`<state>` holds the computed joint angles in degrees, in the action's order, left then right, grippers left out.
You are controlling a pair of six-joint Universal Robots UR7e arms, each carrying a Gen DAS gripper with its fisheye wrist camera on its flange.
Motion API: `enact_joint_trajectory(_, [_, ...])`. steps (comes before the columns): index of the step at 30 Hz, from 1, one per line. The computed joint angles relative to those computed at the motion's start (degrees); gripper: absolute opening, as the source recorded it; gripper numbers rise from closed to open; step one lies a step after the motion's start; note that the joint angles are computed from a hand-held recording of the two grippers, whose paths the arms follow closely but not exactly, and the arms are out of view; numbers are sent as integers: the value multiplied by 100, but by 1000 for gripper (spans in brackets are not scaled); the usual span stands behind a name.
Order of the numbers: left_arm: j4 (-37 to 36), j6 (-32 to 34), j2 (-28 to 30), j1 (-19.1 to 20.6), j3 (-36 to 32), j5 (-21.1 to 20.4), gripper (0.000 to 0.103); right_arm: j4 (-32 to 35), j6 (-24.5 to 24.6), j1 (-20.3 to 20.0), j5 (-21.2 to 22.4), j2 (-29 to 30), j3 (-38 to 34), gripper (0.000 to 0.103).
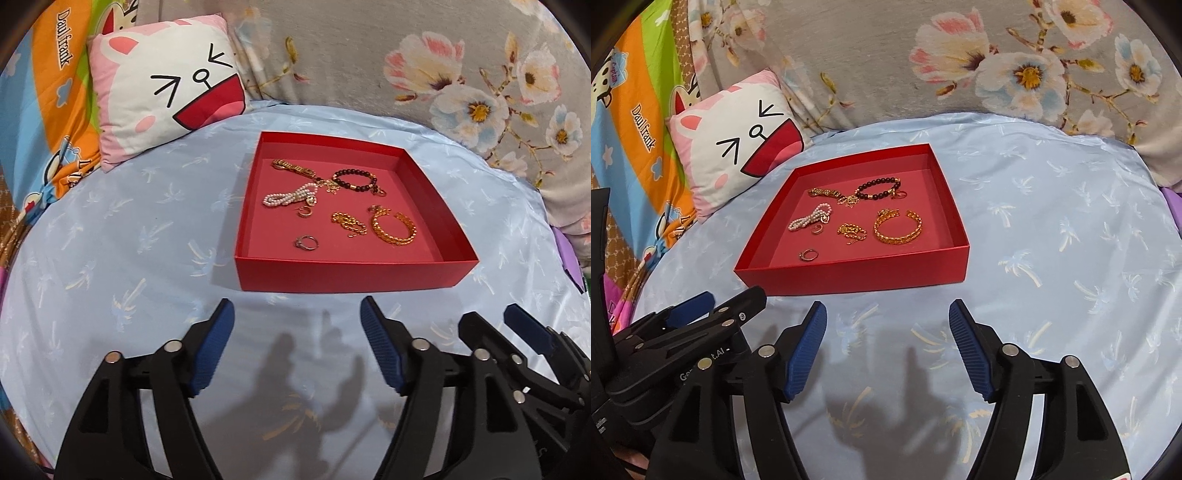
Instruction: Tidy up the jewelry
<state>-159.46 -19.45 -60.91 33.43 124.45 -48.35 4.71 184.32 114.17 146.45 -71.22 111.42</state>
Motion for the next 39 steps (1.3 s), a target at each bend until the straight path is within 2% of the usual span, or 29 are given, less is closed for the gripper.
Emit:
enact_joint_trajectory(4, [-22,-47,-37,-41,44,221,88,-27,80,19,86,-29,41,76])
enact_joint_trajectory(8, [-9,-94,-77,-74,75,314,93,-7,179,36,146,-24,63,78])
enact_joint_trajectory(14, [119,-197,-110,-137,115,411,95,-70,45,154,484,57,48,81])
enact_joint_trajectory(17, [152,-297,-147,-155,146,436,95,-135,29,168,494,18,95,85])
enact_joint_trajectory(39, [246,-515,-254,-331,342,682,95,-245,123,254,529,-39,263,86])
